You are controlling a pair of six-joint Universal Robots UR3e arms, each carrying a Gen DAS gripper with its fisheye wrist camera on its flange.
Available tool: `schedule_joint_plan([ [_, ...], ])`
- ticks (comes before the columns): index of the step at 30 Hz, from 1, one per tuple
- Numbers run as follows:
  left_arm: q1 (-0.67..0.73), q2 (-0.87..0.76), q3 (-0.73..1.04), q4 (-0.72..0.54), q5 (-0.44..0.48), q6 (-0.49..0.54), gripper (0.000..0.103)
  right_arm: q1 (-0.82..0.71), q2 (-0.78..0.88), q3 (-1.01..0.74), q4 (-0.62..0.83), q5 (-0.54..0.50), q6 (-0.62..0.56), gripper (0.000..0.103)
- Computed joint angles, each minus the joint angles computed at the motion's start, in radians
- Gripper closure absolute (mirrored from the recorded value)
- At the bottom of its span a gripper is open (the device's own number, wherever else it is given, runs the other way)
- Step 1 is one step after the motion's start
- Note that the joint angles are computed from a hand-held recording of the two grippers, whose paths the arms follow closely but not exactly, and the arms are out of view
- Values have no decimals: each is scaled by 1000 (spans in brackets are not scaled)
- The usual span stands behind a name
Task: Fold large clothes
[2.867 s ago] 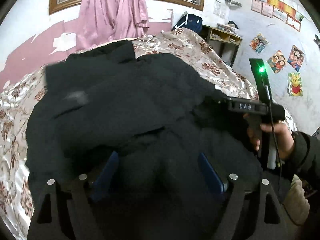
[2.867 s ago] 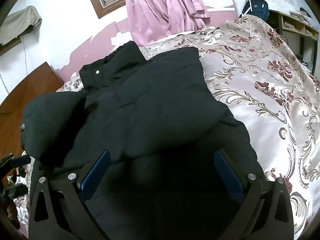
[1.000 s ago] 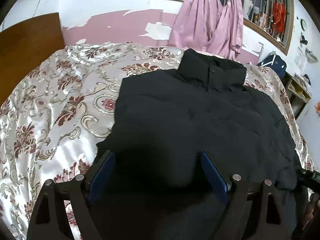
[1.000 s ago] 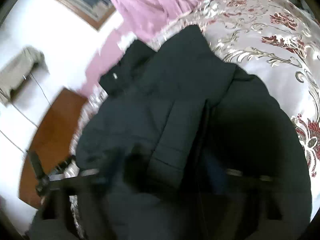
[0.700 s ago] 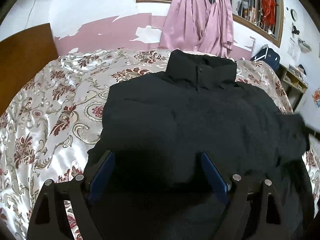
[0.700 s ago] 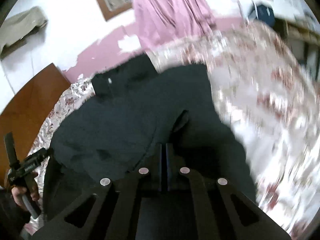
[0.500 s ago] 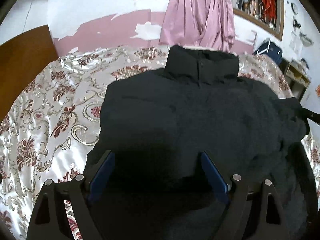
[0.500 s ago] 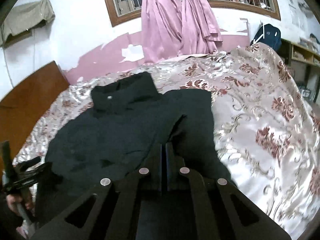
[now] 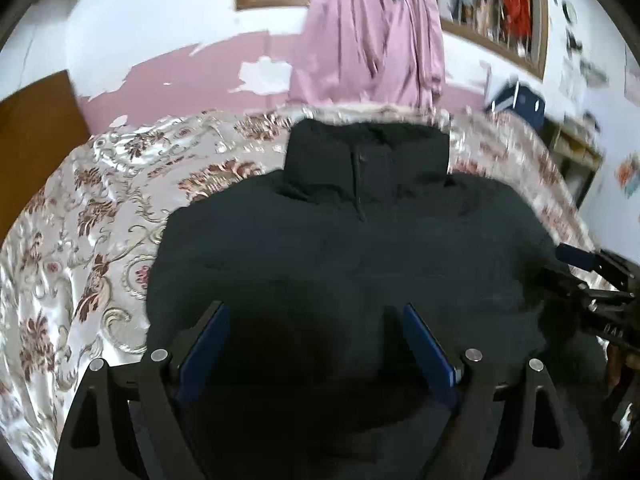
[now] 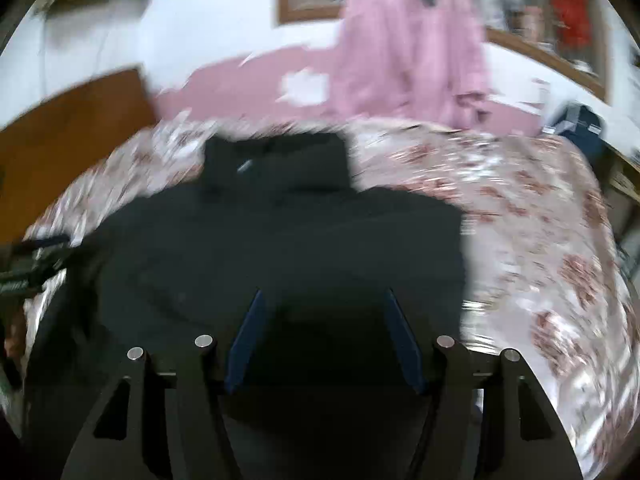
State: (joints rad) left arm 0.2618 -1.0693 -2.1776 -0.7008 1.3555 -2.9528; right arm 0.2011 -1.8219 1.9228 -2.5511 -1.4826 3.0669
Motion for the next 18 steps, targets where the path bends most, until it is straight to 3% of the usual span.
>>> schedule_joint_plan([
  [5,-78,-127,-22,69,68,52,16,61,188,-90,34,-27,-19,46],
  [9,-57,-101,-117,141,38,105,16,-20,194,-33,26,105,-40,45],
  [11,-58,-98,-147,169,38,111,16,-44,169,47,-45,148,-55,45],
  [18,-102,-176,-156,255,90,82,16,-9,207,116,-187,92,-56,45],
])
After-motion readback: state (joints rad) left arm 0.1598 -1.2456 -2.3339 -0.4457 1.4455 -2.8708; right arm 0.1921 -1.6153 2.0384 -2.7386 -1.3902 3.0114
